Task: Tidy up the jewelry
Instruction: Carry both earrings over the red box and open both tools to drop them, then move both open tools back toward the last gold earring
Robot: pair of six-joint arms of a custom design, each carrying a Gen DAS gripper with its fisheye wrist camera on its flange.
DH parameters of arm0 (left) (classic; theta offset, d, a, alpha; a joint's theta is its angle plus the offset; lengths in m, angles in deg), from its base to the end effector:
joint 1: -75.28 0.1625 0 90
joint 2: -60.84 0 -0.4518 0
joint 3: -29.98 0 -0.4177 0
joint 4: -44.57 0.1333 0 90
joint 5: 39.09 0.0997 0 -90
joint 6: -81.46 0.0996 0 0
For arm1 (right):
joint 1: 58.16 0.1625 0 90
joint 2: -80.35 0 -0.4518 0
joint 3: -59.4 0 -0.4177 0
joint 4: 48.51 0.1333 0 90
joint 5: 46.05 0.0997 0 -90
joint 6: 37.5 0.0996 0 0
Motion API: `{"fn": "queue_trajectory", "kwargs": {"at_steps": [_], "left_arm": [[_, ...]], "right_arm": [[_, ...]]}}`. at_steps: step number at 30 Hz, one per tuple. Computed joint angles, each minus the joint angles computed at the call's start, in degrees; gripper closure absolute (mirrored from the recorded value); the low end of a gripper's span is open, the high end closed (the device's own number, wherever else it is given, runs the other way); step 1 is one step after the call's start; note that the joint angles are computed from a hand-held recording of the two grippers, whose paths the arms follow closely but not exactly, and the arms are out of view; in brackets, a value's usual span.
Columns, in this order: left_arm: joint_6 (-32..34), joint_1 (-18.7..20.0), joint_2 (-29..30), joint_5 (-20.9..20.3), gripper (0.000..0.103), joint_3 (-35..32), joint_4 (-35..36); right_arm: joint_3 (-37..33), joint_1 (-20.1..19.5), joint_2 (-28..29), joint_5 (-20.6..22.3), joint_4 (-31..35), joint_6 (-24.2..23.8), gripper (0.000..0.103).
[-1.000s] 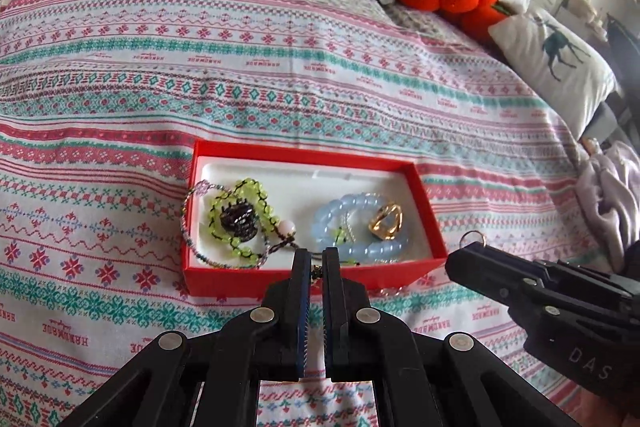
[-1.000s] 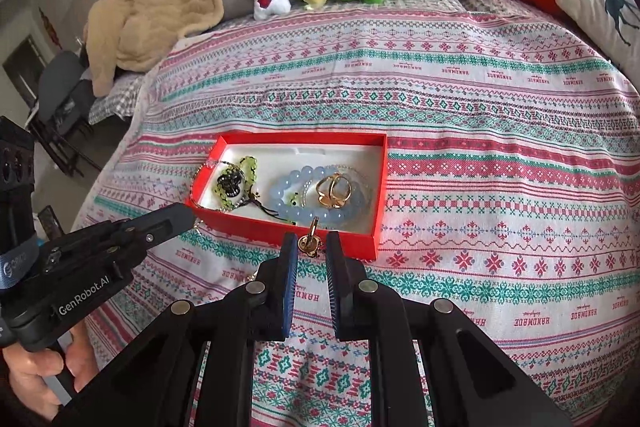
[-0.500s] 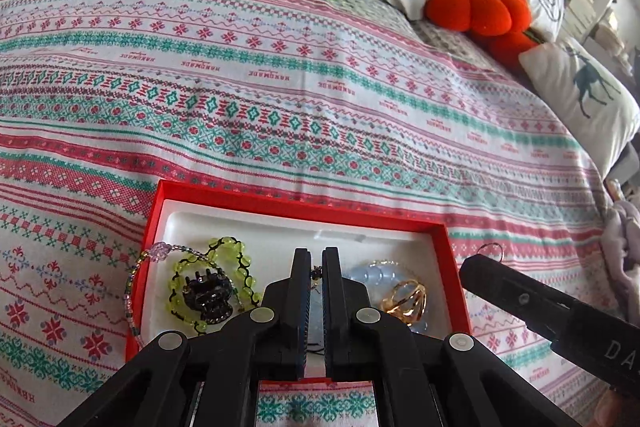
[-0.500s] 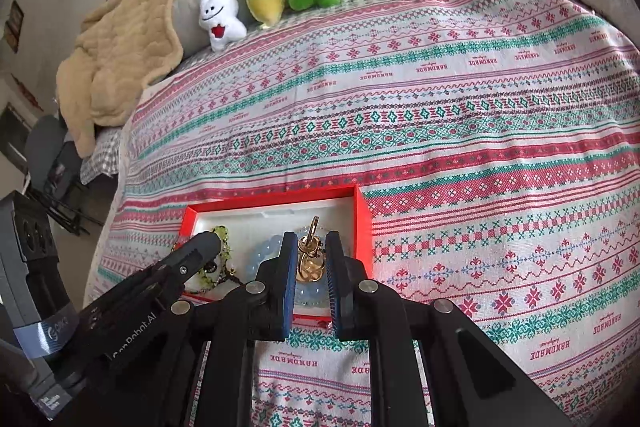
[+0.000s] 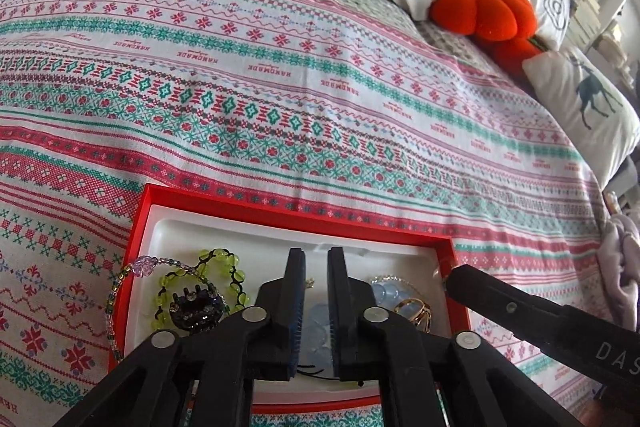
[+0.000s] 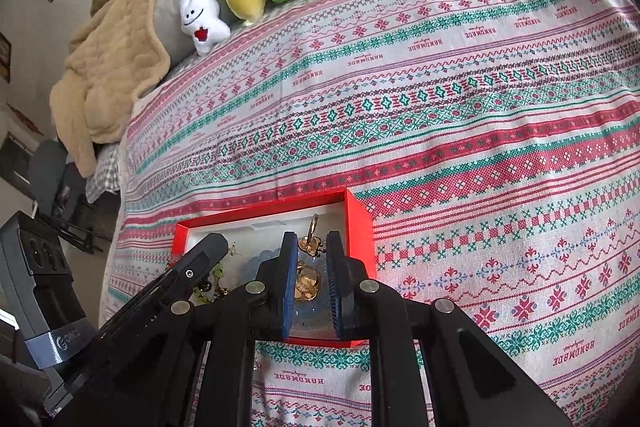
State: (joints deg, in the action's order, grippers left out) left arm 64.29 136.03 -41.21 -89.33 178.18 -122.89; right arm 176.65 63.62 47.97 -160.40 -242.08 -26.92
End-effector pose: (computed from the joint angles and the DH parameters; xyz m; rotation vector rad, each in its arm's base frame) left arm 0.0155 -0.3755 0.2895 0.0113 2.5429 -1.0122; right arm 0.3641 -0.4125 -0.0656 0.4161 -2.7625 0.6463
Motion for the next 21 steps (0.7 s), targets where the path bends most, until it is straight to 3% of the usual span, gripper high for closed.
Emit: {"fn": "queue_trajectory", "kwargs": {"at_steps": [2,6,10,15,17,19,21], "left_arm": [[-0.2,-0.4,-0.9,0.6,0.077,0.1,0.9],[-1.9,-2.1,-3.7,1.7,0.072,0.2,5.1],[-5.3,-5.9,-8.5,4.7,0.055,1.1,11.7],[-12.2,-11.1,-16.3,8.7,0.034,1.7,26.2],[-15.6,-12.8,-19.4,9.9,0.031,1.7,32.9],[-19.7,-13.9,-22.2,10.8,0.020,1.3,40.6],[-23.1,-14.2,-23.8,11.0,0.018,0.5,47.9]], "right_arm": [[0.2,-0.4,-0.6,1.2,0.7,0.7,0.084],[1.1,-0.2,-1.5,1.3,-0.1,0.9,0.066],[1.8,0.7,-2.7,0.2,0.9,1.1,0.063],[3.5,2.0,-4.0,-2.1,0.2,1.4,0.046],[4.1,2.5,-4.5,-2.8,0.5,1.8,0.044],[4.5,3.1,-4.7,-3.9,1.3,2.1,0.042],[4.7,3.9,-4.8,-5.5,2.2,2.3,0.041]]}}
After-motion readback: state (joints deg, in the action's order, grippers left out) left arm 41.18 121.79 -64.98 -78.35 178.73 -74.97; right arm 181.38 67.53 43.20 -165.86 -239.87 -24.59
